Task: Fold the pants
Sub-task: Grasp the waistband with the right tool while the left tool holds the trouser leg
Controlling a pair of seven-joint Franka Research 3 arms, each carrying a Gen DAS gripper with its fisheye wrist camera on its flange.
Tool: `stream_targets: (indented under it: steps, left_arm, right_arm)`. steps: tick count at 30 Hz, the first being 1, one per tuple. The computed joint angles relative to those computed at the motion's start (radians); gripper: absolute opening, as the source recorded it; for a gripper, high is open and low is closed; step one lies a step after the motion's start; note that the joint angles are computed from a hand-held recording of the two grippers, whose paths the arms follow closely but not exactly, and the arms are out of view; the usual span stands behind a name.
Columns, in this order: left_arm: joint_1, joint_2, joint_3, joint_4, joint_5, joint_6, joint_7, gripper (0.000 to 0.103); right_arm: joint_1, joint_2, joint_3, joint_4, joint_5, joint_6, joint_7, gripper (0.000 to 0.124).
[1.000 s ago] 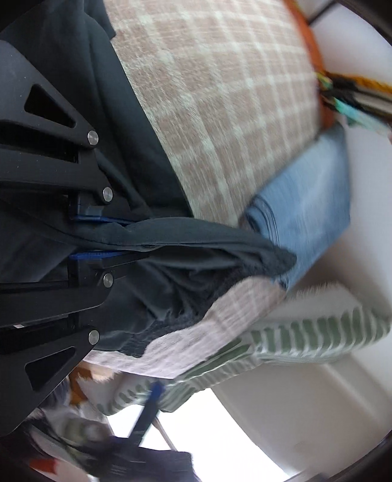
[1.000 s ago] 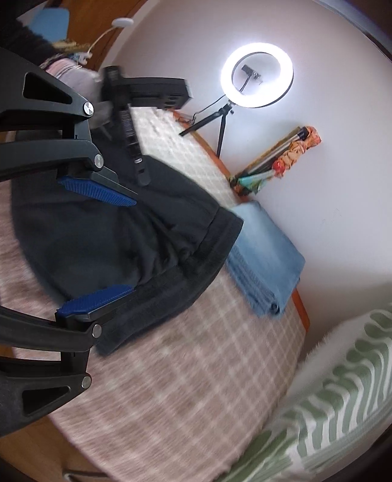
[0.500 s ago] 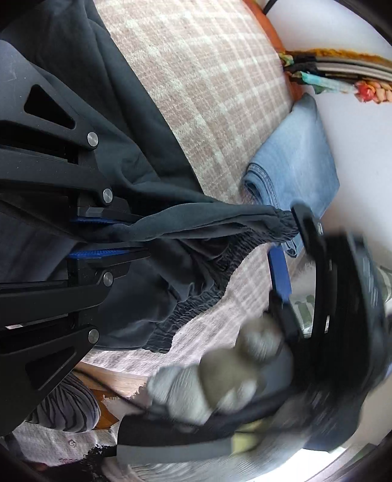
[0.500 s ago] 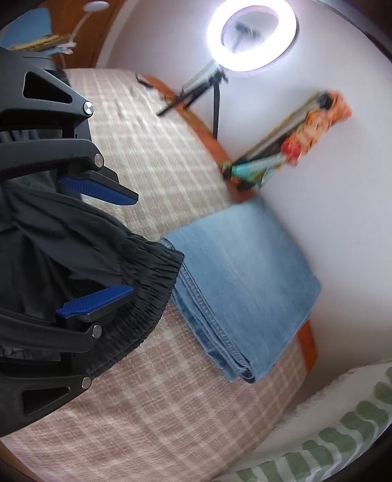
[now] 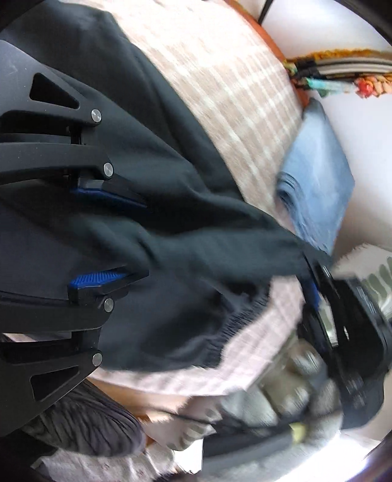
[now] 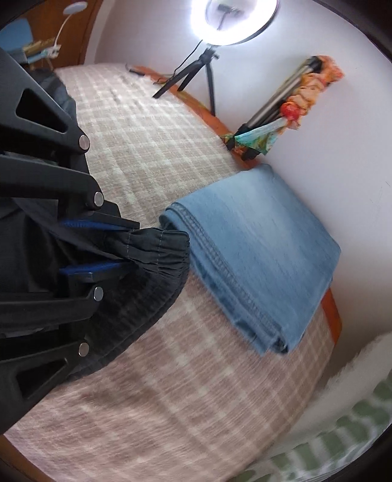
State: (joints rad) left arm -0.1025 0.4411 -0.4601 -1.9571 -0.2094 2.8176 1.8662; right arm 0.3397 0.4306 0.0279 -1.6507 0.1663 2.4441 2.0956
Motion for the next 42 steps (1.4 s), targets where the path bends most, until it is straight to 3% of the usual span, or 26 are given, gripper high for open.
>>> stream_targets:
  steps: [1,3,6,11,14,20,26,29,35,38,42]
  left_arm:
    - [0.001,-0.017,0.003,-0.026,0.003,0.013,-0.001,0.034]
    - [0.02,-0.039,-0.008,-0.062,-0.01,0.032,0.014,0.015]
    - [0.054,-0.069,-0.03,-0.097,-0.055,0.042,0.039,0.009]
    - [0.114,-0.134,-0.1,-0.162,-0.193,0.073,0.154,0.007]
    - [0.12,-0.179,-0.122,-0.195,-0.278,0.043,0.242,0.006]
    - [0.036,-0.213,-0.07,-0.244,-0.317,0.024,0.303,0.007]
    - [-0.025,-0.232,-0.022,-0.274,-0.398,0.016,0.357,0.006]
    - [-0.058,-0.231,0.009,-0.277,-0.393,0.005,0.341,0.006]
    - [-0.081,-0.268,0.034,-0.311,-0.43,-0.025,0.338,0.011]
    - [-0.078,-0.321,0.049,-0.348,-0.539,-0.034,0.378,0.013]
    - [-0.09,-0.447,0.102,-0.443,-0.693,-0.049,0.449,0.025]
  right_arm:
    - [-0.008,-0.026,0.005,-0.035,0.016,0.018,-0.009,0.015]
    - [-0.021,-0.085,0.012,-0.112,0.045,0.054,-0.027,0.014]
    - [-0.038,-0.173,0.026,-0.221,0.102,0.11,-0.048,0.013]
    - [-0.047,-0.307,0.038,-0.375,0.166,0.185,-0.074,0.012]
    - [-0.053,-0.376,0.041,-0.459,0.208,0.213,-0.079,0.012]
    - [-0.055,-0.486,0.046,-0.622,0.181,0.24,-0.031,0.011]
    - [-0.068,-0.525,0.037,-0.727,0.235,0.232,-0.043,0.01]
    - [-0.068,-0.506,0.035,-0.733,0.251,0.248,-0.093,0.01]
    - [-0.075,-0.468,0.042,-0.686,0.136,0.215,-0.077,0.012]
    - [-0.078,-0.466,0.046,-0.666,0.033,0.194,-0.032,0.02]
    - [-0.085,-0.48,0.052,-0.649,-0.141,0.154,0.081,0.041]
